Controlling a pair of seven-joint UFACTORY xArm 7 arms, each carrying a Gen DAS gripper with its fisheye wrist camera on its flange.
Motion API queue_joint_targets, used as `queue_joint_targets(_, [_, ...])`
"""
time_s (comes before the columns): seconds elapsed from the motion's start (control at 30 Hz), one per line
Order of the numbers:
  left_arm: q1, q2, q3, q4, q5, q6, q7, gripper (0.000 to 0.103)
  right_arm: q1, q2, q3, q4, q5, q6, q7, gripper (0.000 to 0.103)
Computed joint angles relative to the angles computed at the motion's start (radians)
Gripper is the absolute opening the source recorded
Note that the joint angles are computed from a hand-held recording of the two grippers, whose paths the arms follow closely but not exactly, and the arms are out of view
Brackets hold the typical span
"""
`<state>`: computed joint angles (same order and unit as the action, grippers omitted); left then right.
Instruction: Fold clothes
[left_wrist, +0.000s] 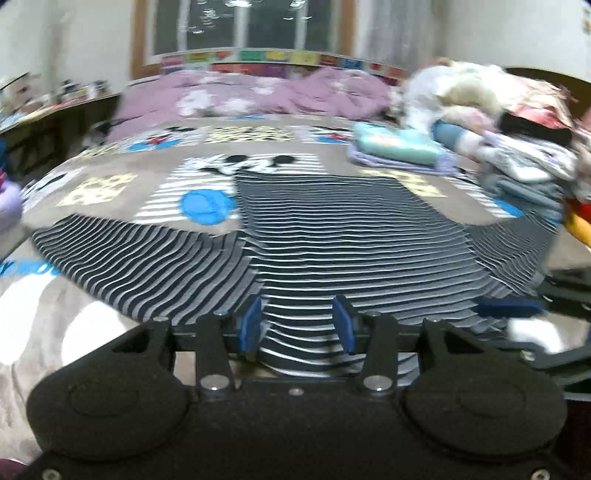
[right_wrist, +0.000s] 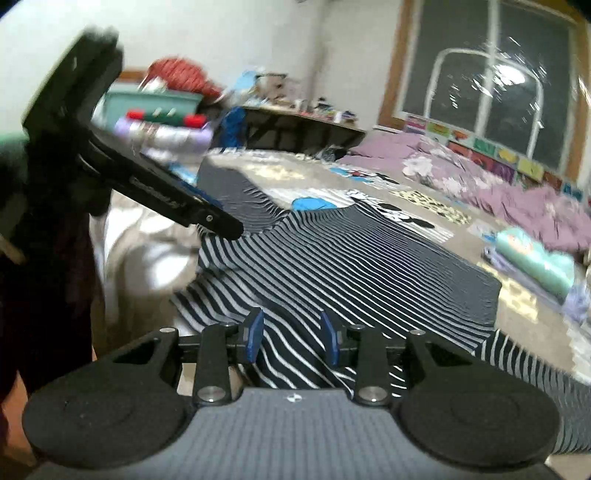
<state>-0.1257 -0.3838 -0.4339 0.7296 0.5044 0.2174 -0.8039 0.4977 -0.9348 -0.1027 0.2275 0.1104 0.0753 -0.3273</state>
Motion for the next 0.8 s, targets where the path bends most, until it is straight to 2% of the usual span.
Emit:
queue_joint_targets(0.03, [-0.036, 0.044, 0.027, 0.028, -0.049, 0.076, 0.040, 0.042, -0.003, 0.034, -0.011, 0.019, 0.014, 0.033, 0.023, 0.036])
queue_joint_targets(0.07, [-0.066, 0.052, 0.050, 0.039, -0.069, 0.110, 0.056, 0.043, 0.005, 0.061, -0.042, 0.047, 0.039, 0.109, 0.035, 0.037])
queue_joint_targets(0.1, [-0.078, 0.052, 0.062, 0.037, -0.048, 0.103, 0.036, 0.044, 0.013, 0.054, -0.072, 0.059, 0.066, 0.155, 0.030, 0.037])
queue_joint_targets(0.13, [-0.059, 0.045, 0.046, 0.029, -0.039, 0.087, 0.027, 0.044, 0.020, 0.036, -0.097, 0.058, 0.093, 0.164, 0.022, 0.037])
queue_joint_targets(0.2, [-0.038, 0.030, 0.030, 0.008, 0.007, 0.039, -0.009, 0.044, -0.026, -0.014, -0.060, 0.050, 0.098, 0.197, 0.019, 0.037])
queue_joint_targets(0.27, [-0.002, 0.008, -0.001, -0.013, 0.054, -0.010, -0.048, 0.045, -0.066, -0.068, -0.031, 0.026, 0.102, 0.196, 0.025, 0.037])
queue_joint_targets(0.37, [0.080, -0.025, -0.078, -0.023, 0.126, -0.060, -0.107, 0.049, -0.118, -0.110, -0.031, 0.002, 0.141, 0.157, 0.088, 0.037])
queue_joint_targets(0.47, [0.165, -0.057, -0.166, -0.025, 0.168, -0.111, -0.161, 0.051, -0.197, -0.123, -0.048, -0.018, 0.196, 0.104, 0.210, 0.039])
queue_joint_targets(0.6, [0.201, -0.044, -0.223, -0.011, 0.139, -0.157, -0.156, 0.051, -0.378, -0.065, -0.054, -0.028, 0.236, 0.082, 0.416, 0.042])
queue_joint_targets(0.63, [0.203, -0.034, -0.235, -0.004, 0.130, -0.163, -0.146, 0.051, -0.382, -0.053, -0.092, -0.037, 0.260, 0.053, 0.450, 0.042])
queue_joint_targets(0.7, [0.203, -0.011, -0.256, 0.011, 0.117, -0.171, -0.125, 0.051, -0.336, -0.042, -0.215, -0.053, 0.318, -0.027, 0.497, 0.040])
queue_joint_targets(0.8, [0.150, 0.040, -0.249, 0.038, 0.091, -0.190, -0.071, 0.051, -0.301, -0.010, -0.308, -0.050, 0.317, -0.117, 0.509, 0.041])
